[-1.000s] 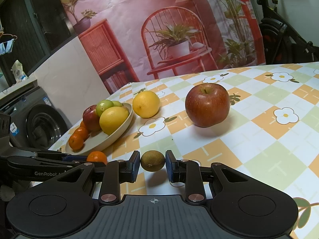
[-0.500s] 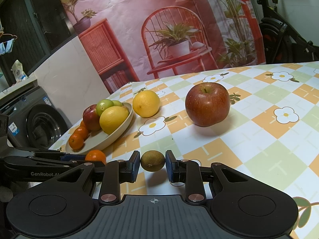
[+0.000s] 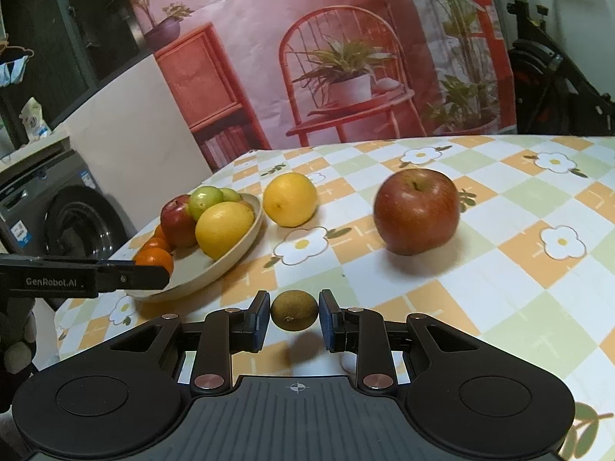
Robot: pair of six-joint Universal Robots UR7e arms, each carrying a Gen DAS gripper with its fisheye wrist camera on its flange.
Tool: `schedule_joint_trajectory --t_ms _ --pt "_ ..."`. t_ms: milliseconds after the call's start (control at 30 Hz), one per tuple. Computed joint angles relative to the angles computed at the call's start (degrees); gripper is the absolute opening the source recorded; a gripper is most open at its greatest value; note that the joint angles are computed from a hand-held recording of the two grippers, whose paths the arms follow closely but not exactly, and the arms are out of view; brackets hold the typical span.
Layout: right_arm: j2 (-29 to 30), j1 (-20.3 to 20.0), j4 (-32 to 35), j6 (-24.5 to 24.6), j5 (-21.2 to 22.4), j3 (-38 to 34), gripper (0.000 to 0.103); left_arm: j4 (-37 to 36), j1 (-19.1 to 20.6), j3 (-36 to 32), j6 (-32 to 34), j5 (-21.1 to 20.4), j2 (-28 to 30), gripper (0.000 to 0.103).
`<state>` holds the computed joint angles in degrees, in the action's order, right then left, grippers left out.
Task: Organize fruits
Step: 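Grasp the loose tangerine with the left tool while the right tool grasps the brown kiwi, then carry the tangerine onto the plate with the left tool while the right tool places the kiwi there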
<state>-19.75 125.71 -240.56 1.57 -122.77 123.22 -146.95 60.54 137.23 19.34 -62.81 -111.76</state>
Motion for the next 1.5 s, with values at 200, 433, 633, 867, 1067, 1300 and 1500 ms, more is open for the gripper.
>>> schedule_joint_trajectory --t_ms 200,433,633,867,1067,1300,1500 --pt "-1.09 0.52 2.91 -0.83 0.39 -1.79 0.025 -0.49 1.26 -0.66 0.56 -0.85 -0.09 0.037" --pt "-2.05 0.62 9.56 -5.04 3.14 -6.70 0.025 -1.56 2.48 -1.83 2.11 1.01 0.38 0.037" --pt "-0.90 0.55 18.40 -8.55 5.83 -13.06 0.025 -0.13 4.00 -2.66 2.55 3.00 0.14 0.037" --pt "0.04 0.65 24.16 -9.35 7.60 -16.66 0.025 0.70 5.06 -3.36 2.96 2.78 0.31 0.038" --pt "0.53 -0.04 25.91 -9.01 7.72 -17.63 0.025 -0.38 5.20 -3.02 3.77 3.28 1.13 0.038" --pt "0.83 -0.46 26.23 -8.72 8.53 -17.60 0.025 -0.78 5.33 -2.96 4.18 3.43 1.37 0.038" --pt "1.03 -0.56 26.05 -8.72 8.90 -17.65 0.026 -1.07 5.06 -2.81 4.18 4.03 1.54 0.038"
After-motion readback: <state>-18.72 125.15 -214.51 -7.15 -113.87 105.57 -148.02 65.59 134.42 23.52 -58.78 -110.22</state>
